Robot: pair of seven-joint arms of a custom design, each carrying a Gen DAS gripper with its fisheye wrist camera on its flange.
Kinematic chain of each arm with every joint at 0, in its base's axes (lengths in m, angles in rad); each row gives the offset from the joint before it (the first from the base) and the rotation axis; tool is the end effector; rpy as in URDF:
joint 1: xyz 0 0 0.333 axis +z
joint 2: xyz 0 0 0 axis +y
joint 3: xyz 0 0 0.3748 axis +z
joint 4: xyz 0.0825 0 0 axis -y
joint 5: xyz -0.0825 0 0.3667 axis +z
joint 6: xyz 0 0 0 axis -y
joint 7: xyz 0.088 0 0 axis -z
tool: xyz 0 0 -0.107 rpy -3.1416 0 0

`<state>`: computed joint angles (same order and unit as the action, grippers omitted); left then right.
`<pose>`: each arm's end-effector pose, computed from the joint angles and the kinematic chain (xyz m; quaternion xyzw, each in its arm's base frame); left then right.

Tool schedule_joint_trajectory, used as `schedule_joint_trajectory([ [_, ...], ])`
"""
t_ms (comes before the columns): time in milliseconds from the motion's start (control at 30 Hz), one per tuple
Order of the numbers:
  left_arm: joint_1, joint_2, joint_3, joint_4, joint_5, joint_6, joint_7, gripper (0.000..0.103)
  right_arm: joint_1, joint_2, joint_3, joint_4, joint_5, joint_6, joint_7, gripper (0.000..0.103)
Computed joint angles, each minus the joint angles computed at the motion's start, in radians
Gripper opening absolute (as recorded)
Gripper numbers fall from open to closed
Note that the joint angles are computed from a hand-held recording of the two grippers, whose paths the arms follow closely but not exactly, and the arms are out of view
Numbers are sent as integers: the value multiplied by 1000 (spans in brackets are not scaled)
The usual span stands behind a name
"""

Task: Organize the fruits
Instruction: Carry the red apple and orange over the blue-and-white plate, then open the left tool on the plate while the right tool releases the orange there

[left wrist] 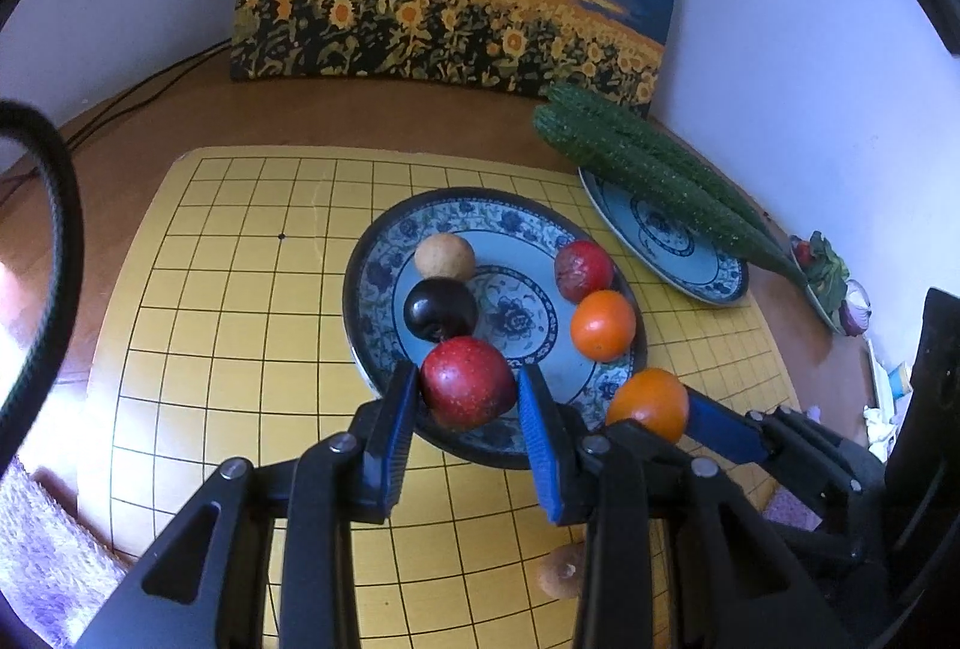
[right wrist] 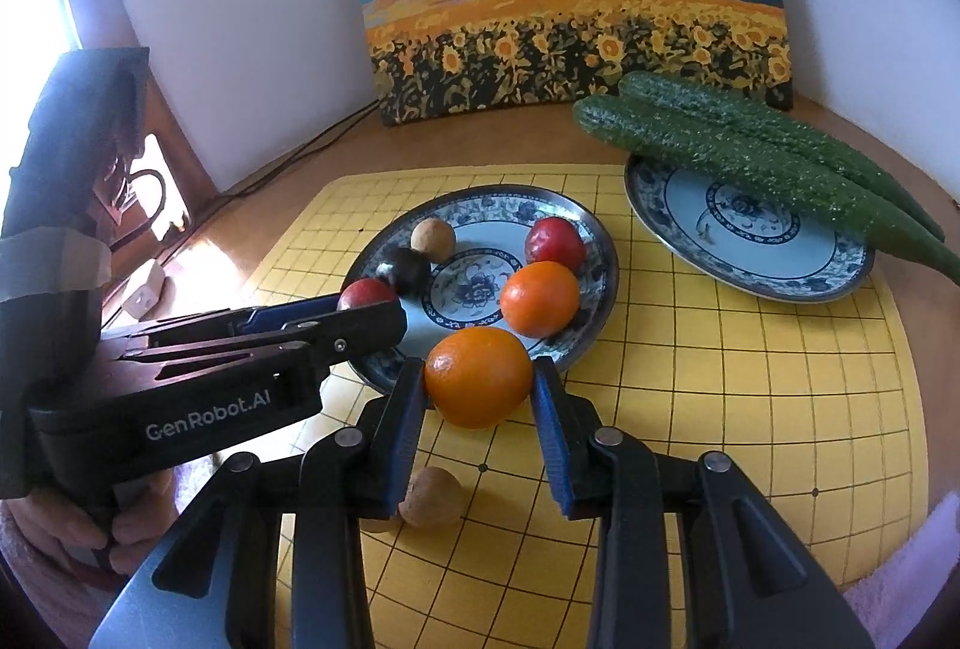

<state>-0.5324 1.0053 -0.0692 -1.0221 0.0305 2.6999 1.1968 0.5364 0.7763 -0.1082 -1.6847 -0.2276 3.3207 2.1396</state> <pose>0.7256 -0.4647 0.3486 -0.5980 0.7299 -0.3197 0.0860 0.6652 0.3531 0.3051 -0.6946 0.5871 -0.1704 0.3791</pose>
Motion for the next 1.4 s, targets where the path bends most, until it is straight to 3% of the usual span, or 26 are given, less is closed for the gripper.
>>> schedule_joint_trajectory([
  [433,3,-5,-6,-7,-6,5,15,35,3,7,-5,18,-5,-23,-1,37],
  [600,4,-4,-7,-6,-8,4,15,35,0,6,0,18,-11,-20,-1,49],
  [933,1,-6,-3,-7,-5,3,10,35,24,-1,-28,-1,5,-2,6,50],
  [1000,1,-7,-4,-7,-4,2,12,38,28,-4,-32,-8,9,4,8,50],
  [1133,-13,-21,17,-28,12,11,-1,52,39,-13,-43,-27,19,18,9,50],
  [1400,-22,-57,24,-83,33,29,-12,52,64,-33,-73,-71,52,39,7,50],
])
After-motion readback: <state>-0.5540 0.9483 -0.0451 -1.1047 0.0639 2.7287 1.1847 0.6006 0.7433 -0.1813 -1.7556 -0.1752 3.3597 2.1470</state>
